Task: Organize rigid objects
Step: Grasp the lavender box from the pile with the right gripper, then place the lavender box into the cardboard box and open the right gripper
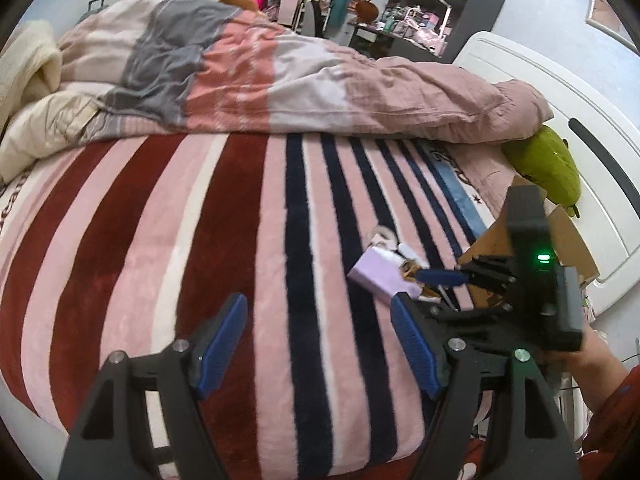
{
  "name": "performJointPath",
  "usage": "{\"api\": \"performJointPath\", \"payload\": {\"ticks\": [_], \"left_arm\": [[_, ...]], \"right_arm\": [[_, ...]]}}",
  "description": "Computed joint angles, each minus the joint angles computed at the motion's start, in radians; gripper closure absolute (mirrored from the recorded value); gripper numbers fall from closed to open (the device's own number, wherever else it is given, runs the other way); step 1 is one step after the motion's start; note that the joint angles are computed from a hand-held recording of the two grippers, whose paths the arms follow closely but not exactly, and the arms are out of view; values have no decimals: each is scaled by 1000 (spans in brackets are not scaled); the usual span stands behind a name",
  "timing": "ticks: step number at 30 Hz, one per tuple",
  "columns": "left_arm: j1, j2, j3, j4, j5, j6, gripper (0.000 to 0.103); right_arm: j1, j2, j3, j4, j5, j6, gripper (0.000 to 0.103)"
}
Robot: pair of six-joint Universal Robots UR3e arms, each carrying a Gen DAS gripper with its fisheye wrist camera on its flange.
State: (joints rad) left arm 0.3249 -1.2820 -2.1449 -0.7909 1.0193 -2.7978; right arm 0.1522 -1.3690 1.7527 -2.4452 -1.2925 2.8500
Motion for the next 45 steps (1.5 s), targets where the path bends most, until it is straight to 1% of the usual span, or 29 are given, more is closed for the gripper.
{"api": "performJointPath", "payload": {"ticks": [2, 4, 5, 8, 13, 14, 15, 16, 20, 24, 29, 31, 32, 33, 34, 35, 37, 40, 45], "left_arm": [[15, -3, -12, 1, 0, 15, 32], [23, -8, -20, 6, 5, 18, 32], [26, -13, -21, 7, 5, 20, 32], [32, -31, -20, 14, 2, 23, 32], [19, -56, -4, 21, 11, 15, 32], [16, -62, 3, 20, 13, 12, 32], [13, -63, 8, 15, 11, 12, 32], [13, -63, 13, 7, 5, 14, 32], [2, -65, 51, -36, -40, 22, 32], [-33, -87, 133, -95, -105, 27, 32], [-117, -164, 298, -151, -217, 5, 32], [-164, -210, 369, -159, -245, -9, 37], [-193, -235, 402, -147, -247, -27, 42], [-235, -272, 446, -121, -227, -64, 51], [-265, -306, 487, -113, -216, -84, 51], [-292, -344, 531, -112, -229, -101, 54], [-360, -427, 638, -120, -224, -130, 55], [-476, -565, 833, -150, -188, -170, 55], [-638, -820, 1238, -300, -134, -200, 55]], "right_arm": [[28, 62, -10, -77, -83, 14, 63], [35, 116, -40, -97, -112, 16, 63], [31, 134, -54, -88, -110, 16, 63], [28, 157, -76, -90, -100, 4, 54], [21, 206, -128, -11, -85, -5, 54], [19, 205, -123, -11, -82, -2, 59], [21, 199, -109, -30, -87, -2, 71], [22, 189, -93, -43, -82, -10, 70], [13, 111, -57, -9, -4, -44, 70], [-17, -23, -47, 82, 116, -105, 70], [-74, -176, -87, 222, 218, -212, 71], [-123, -242, -90, 280, 259, -266, 71], [-145, -273, -81, 300, 276, -283, 71], [-174, -303, -76, 329, 297, -302, 71], [-211, -332, -73, 362, 316, -323, 71], [-250, -362, -63, 386, 332, -344, 71], [-335, -416, -47, 450, 360, -393, 71], [-489, -494, -33, 586, 415, -492, 71], [-742, -604, -31, 812, 449, -661, 71]]}}
